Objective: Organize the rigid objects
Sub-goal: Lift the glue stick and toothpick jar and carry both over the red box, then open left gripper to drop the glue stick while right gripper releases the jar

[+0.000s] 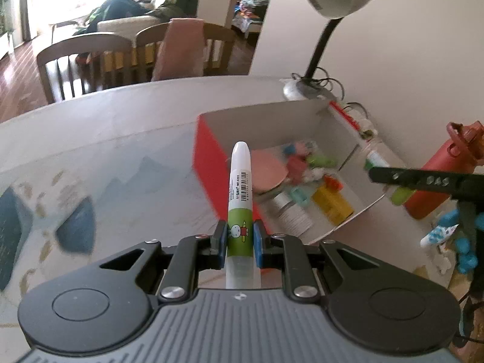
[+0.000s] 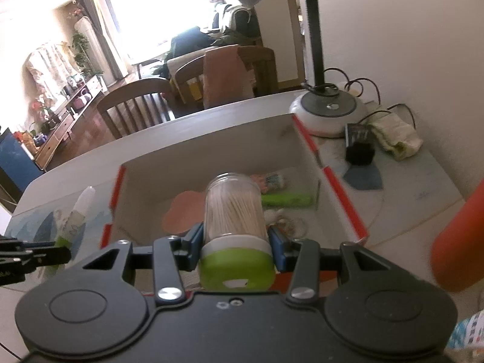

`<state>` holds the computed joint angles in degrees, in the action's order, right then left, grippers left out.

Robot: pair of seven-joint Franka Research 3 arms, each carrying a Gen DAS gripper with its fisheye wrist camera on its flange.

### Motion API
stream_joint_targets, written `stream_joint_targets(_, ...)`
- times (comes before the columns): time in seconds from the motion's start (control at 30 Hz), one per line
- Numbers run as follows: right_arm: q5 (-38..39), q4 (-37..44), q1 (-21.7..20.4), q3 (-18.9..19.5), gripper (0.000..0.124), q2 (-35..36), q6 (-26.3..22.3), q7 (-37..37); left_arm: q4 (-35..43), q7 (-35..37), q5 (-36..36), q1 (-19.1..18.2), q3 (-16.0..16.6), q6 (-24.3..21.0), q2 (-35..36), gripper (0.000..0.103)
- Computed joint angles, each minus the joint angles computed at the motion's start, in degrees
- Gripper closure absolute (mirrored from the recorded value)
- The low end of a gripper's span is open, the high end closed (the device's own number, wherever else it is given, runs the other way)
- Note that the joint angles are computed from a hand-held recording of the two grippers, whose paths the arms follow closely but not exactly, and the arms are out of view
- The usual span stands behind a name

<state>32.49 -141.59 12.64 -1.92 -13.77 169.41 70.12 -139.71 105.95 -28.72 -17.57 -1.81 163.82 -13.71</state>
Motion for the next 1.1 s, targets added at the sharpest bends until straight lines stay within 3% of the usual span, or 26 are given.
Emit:
stream_joint_targets(0.27,0.0,4.0,-1.3,-0.7,0.080,4.8,-0.4,-3.1,10.8,-6.3,5.8,2.0,-5.5,-1.9,9.8,0.086)
stream_joint_targets(0.5,-2.9,6.6,-3.2,0.6,0.080,8.6,-1.9,-3.6,18.4,-14.9,16.4,4.6,-10.1,-4.2,18.1,0.086)
stream_joint_targets(0.83,-5.9,7.2,-4.1,1.4,0.080,11.3,-4.0,-4.5,25.6,-22.5,23.8,6.2,-12.6,-8.0,26.0,0.086)
stream_joint_targets(1.1,-6.2,6.4,-4.0,1.6,0.079,11.1,-4.4,-7.2,28.9,-24.9,25.7,6.8,-13.6,-12.0,29.3,0.086)
